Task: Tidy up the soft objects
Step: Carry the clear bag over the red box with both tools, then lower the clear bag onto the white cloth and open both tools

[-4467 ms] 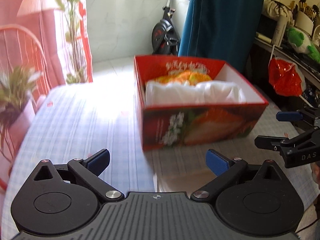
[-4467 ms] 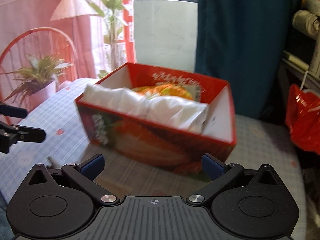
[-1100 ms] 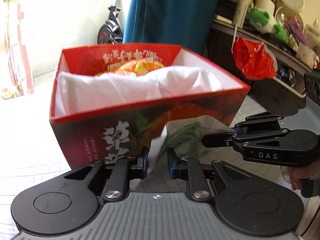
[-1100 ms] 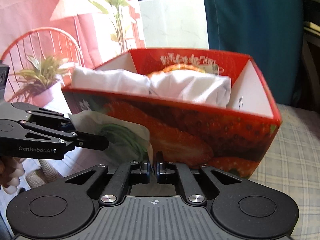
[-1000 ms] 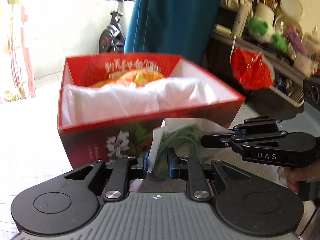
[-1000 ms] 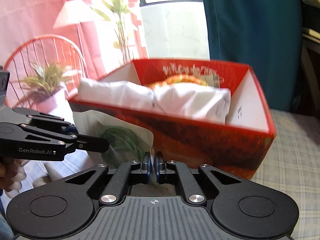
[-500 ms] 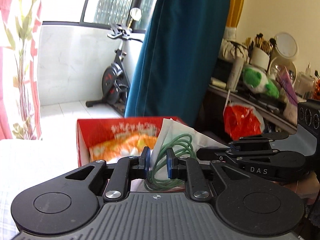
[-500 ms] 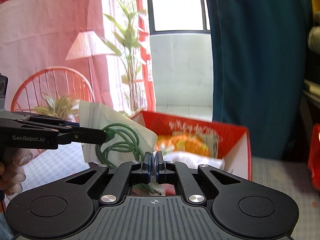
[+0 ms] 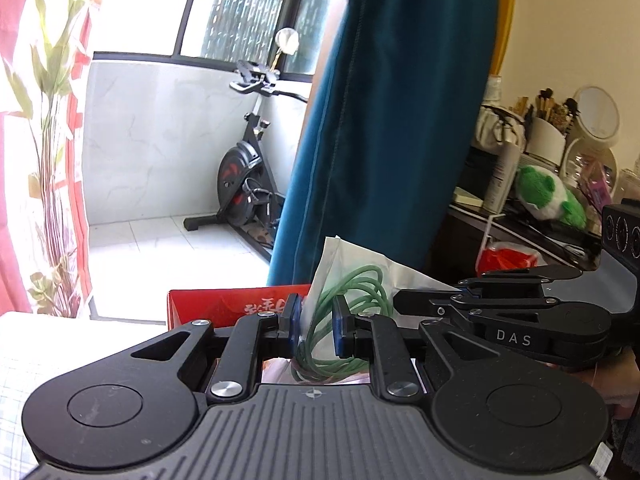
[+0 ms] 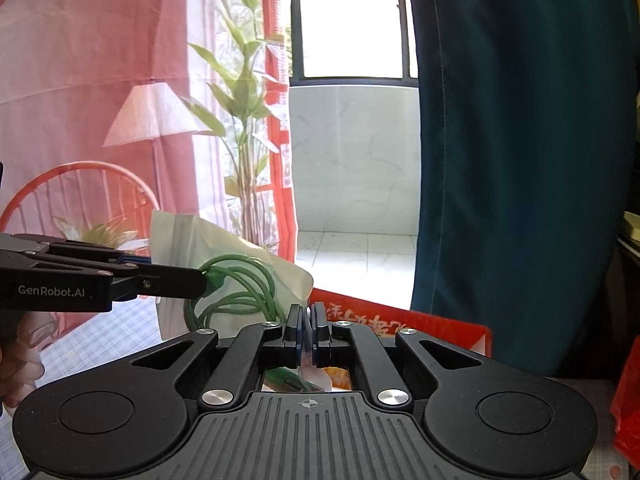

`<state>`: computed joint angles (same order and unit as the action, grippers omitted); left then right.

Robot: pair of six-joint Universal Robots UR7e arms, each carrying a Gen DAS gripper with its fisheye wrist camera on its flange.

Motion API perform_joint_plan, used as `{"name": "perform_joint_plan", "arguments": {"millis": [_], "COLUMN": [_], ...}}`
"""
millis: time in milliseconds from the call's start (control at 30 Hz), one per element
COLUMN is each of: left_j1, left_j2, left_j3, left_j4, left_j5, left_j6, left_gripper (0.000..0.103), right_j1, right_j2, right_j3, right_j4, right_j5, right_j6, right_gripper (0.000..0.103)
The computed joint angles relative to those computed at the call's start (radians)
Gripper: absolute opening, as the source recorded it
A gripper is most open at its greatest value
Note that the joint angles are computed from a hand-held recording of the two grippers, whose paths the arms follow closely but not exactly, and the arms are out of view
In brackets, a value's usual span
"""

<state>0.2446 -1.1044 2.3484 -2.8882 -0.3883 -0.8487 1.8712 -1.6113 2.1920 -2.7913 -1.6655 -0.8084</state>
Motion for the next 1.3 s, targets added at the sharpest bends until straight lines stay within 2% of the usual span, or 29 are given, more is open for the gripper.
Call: {"name": "perform_joint_plan", "arguments": {"millis": [200, 400, 500, 667, 767, 833, 900, 967, 1100, 1233, 1300], "left_j1": [0.082, 0.145, 0.161, 0.165, 0.162, 0.154, 0.141, 0.13, 0.107, 0.08, 0.069], "left_j2": [0.006, -0.002, -0.006, -0.009, -0.013, -0.019, -0.025, -0.034, -0.051, -0.062, -0.062], "left_j3": [-0.03, -0.061, -0.065, -0.074, -0.081, -0.087, -0.094, -0.099, -0.112, -0.128, -0.138], "left_j4": [-0.002, 0.141, 0.169, 0.215, 0.262, 0.307, 0.354, 0.401, 0.503, 0.609, 0.651], "left_j5": [-0.048, -0.096, -0.104, -0.105, -0.098, -0.089, -0.074, -0.062, -0.051, -0.04, -0.035], "left_j6": [0.013, -0.074, -0.092, -0.109, -0.133, -0.157, -0.184, -0.212, -0.281, -0.343, -0.374], "left_gripper": [0.017, 0.017, 0.017, 0.018, 0.02, 0.04, 0.051, 0.056, 0.074, 0.087, 0.091], "right_j1": [-0.014, -0.027, -0.033, -0.047, -0.039, -0.032, -0.027, -0.022, -0.014, -0.009, -0.008], "right_j2": [0.101, 0.178, 0.204, 0.217, 0.222, 0.226, 0.222, 0.219, 0.203, 0.172, 0.154], "right_j3": [-0.047, -0.067, -0.067, -0.059, -0.059, -0.055, -0.051, -0.048, -0.041, -0.037, -0.033], "right_j4": [-0.019, -0.032, -0.044, -0.064, -0.074, -0.102, -0.123, -0.142, -0.161, -0.14, -0.129], "right_j5": [-0.043, -0.106, -0.145, -0.156, -0.173, -0.188, -0.195, -0.208, -0.23, -0.239, -0.24], "right_j6": [0.018, 0.042, 0.049, 0.042, 0.042, 0.037, 0.03, 0.02, 0.015, 0.016, 0.018], "right_gripper": [0.004, 0.004, 0.004, 0.004, 0.009, 0.018, 0.027, 0.032, 0.052, 0.062, 0.07]}}
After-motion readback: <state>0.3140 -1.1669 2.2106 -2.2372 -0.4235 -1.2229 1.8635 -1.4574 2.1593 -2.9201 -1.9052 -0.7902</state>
